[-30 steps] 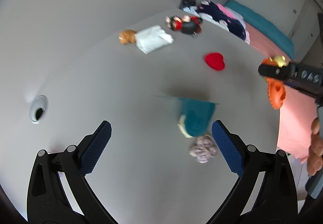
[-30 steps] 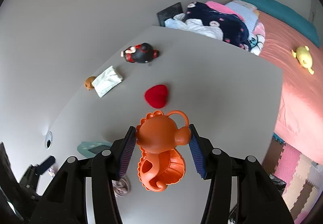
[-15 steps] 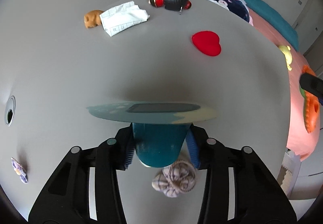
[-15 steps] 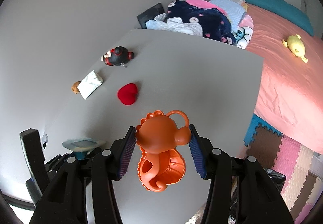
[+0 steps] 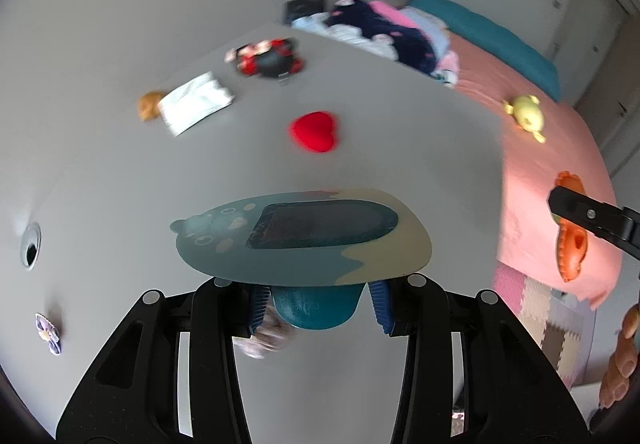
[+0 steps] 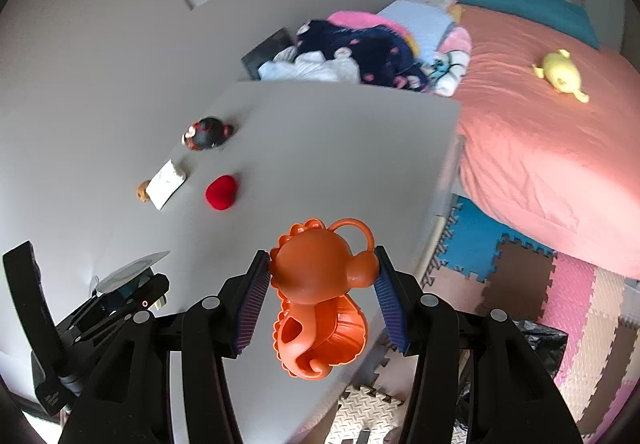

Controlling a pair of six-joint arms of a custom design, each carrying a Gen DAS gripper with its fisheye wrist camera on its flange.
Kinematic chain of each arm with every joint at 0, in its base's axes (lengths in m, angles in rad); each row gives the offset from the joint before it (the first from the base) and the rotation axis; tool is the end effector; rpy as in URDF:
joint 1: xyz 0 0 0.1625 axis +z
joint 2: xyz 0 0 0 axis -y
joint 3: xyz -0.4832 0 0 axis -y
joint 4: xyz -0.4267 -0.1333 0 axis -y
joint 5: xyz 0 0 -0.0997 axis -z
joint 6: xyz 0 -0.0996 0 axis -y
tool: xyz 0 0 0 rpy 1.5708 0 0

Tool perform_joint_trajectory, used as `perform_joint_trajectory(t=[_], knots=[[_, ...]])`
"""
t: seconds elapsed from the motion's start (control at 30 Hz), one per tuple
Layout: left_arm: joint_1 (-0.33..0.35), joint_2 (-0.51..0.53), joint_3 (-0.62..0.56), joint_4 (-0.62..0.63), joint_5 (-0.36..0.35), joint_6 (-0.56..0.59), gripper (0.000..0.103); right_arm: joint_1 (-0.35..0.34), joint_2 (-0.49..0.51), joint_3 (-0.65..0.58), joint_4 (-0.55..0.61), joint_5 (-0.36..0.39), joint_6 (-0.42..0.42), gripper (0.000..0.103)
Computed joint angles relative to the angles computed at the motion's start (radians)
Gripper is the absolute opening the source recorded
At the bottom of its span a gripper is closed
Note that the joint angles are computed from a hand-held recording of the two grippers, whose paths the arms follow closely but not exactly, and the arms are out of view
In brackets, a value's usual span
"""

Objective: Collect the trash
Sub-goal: 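Carry the blue lid and orange toy over to the floor bin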

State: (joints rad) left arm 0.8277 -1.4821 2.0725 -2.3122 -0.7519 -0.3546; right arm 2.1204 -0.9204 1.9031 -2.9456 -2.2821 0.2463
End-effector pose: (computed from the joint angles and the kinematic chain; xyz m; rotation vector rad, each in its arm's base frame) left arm -0.1907 -0.5121 0.3540 0.3900 2.3948 -0.7055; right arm 0.3979 -0.5188 0.1604 0.1962 -2.5103 0.8212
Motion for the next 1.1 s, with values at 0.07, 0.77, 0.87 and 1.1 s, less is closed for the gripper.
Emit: perform_joint_trajectory(t=[0.07, 0.77, 0.87, 1.1], knots=[[-0.03, 0.01, 0.009, -0.009, -0.01, 0.002, 0.041, 0.003, -0.034, 0.039, -0.02, -0.019, 0.007, 0.053], [-0.325, 0.263, 0.126, -0.166, -0.266, -0.014, 0.041, -0.062, -0.551, 0.519, -0.084, -0.237, 0.17, 0.054], [-0.354, 0.31, 0.135, -0.18, -0.316, -0.017, 0.041, -0.094, -0.641, 0.574, -0.044, -0.244, 0.191, 0.054], [-0.41, 0.426, 0.155, -0.203, -0.425, -0.02, 0.041, -0.2, -0.793, 0.673, 0.013, -0.223, 0.204, 0.054]])
